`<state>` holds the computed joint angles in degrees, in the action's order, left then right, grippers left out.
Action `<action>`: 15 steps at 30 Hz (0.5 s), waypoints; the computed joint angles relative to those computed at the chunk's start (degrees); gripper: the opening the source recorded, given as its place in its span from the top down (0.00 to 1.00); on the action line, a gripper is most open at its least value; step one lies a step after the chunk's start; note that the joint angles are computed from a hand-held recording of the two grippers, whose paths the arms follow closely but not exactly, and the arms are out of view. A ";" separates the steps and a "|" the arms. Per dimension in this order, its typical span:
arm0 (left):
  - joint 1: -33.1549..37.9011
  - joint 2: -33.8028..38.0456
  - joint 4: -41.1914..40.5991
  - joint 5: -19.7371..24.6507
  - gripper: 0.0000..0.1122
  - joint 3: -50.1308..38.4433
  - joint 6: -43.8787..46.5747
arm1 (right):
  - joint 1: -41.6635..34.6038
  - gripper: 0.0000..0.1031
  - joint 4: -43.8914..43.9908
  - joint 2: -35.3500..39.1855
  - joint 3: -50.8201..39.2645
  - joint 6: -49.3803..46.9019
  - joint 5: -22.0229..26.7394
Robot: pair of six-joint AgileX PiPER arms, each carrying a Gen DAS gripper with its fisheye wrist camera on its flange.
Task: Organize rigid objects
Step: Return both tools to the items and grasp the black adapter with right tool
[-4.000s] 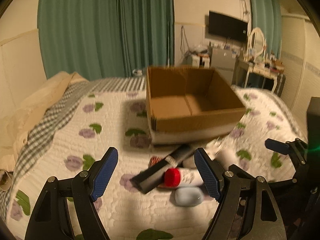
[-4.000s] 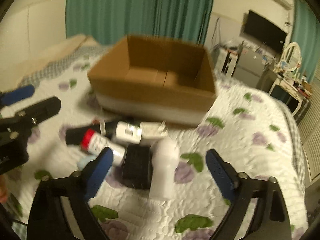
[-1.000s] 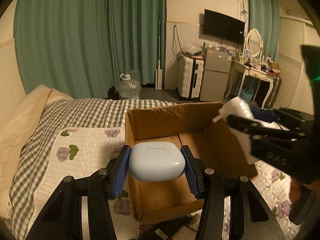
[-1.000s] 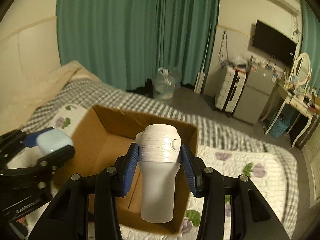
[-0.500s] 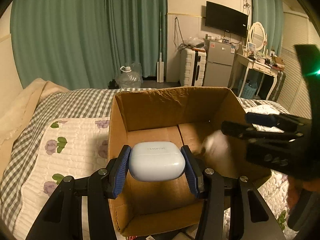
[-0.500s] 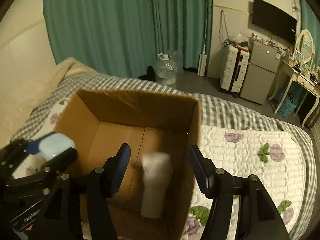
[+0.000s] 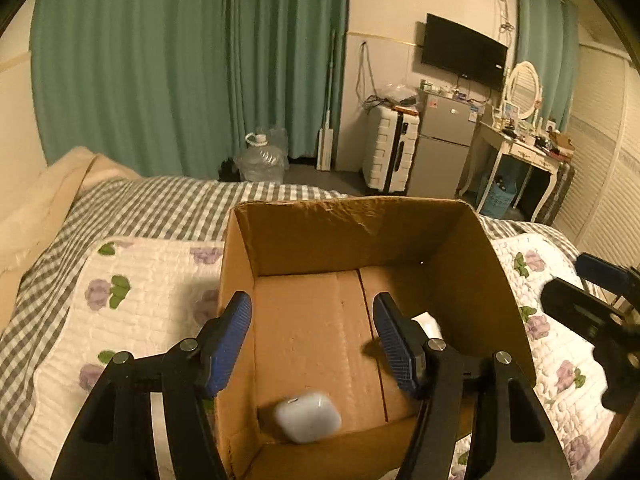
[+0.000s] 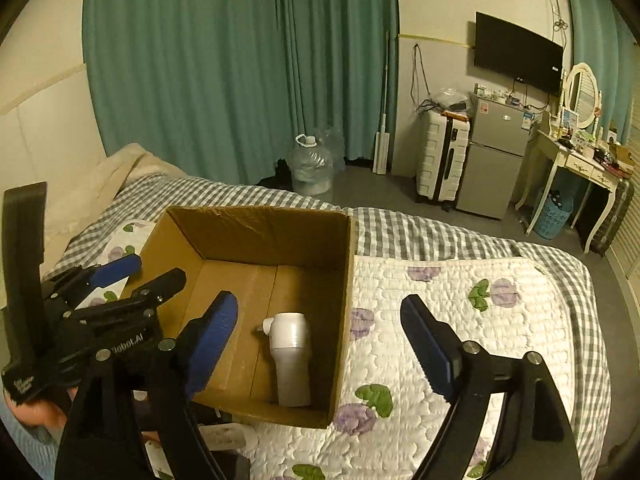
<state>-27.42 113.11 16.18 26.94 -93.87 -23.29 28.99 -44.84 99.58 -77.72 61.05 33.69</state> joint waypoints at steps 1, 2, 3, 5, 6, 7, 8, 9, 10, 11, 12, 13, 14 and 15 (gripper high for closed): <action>0.15 -0.96 0.17 -0.14 0.41 0.96 -0.05 | 0.41 0.18 -0.55 -0.26 -0.02 0.46 0.57; 0.35 -1.89 0.34 -0.62 0.41 2.11 0.03 | 0.98 0.18 -1.13 -0.76 0.33 1.12 1.11; 0.46 -3.29 0.93 -1.13 0.41 3.72 -0.32 | 1.82 0.18 -1.62 -1.54 0.84 1.92 1.90; 0.51 -6.94 2.30 -1.16 0.41 7.43 -1.24 | 3.84 0.18 -2.73 -2.50 1.35 3.35 3.90; 0.45 -8.51 2.96 -1.09 0.41 9.10 -1.66 | 4.83 0.18 -3.04 -2.85 1.41 3.73 5.14; 0.20 -10.78 4.15 -0.98 0.41 11.49 -2.44 | 6.09 0.18 -3.69 -3.29 1.52 4.37 6.41; 0.12 -13.25 5.40 -1.19 0.41 14.18 -3.17 | 7.42 0.18 -4.59 -4.15 2.22 5.27 7.15; 0.01 -15.86 7.45 -1.60 0.41 17.10 -4.86 | 9.14 0.18 -5.81 -5.53 3.67 6.73 7.50; 0.04 -18.08 8.81 -1.94 0.41 19.60 -6.05 | 10.07 0.18 -6.60 -6.43 4.82 7.78 7.53; -0.05 -20.34 10.22 -1.72 0.41 22.07 -7.40 | 11.90 0.18 -7.91 -7.53 6.37 9.76 8.32; -0.09 -22.59 11.43 -1.75 0.41 24.73 -8.62 | 13.74 0.18 -9.26 -8.40 7.92 11.91 9.12; 0.00 -25.05 12.08 -2.28 0.41 27.86 -9.41 | 15.25 0.18 -10.08 -8.38 8.39 13.40 9.97; -0.33 -26.38 13.66 -2.25 0.41 29.65 -11.25 | 17.33 0.18 -11.25 -8.81 9.95 15.70 10.93; -0.72 -28.10 16.31 -2.58 0.41 32.36 -14.30 | 18.87 0.18 -12.34 -9.02 11.31 17.93 11.56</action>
<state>-28.14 85.02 32.49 24.36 -61.51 -37.59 47.86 -57.18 90.56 -66.41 78.98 45.25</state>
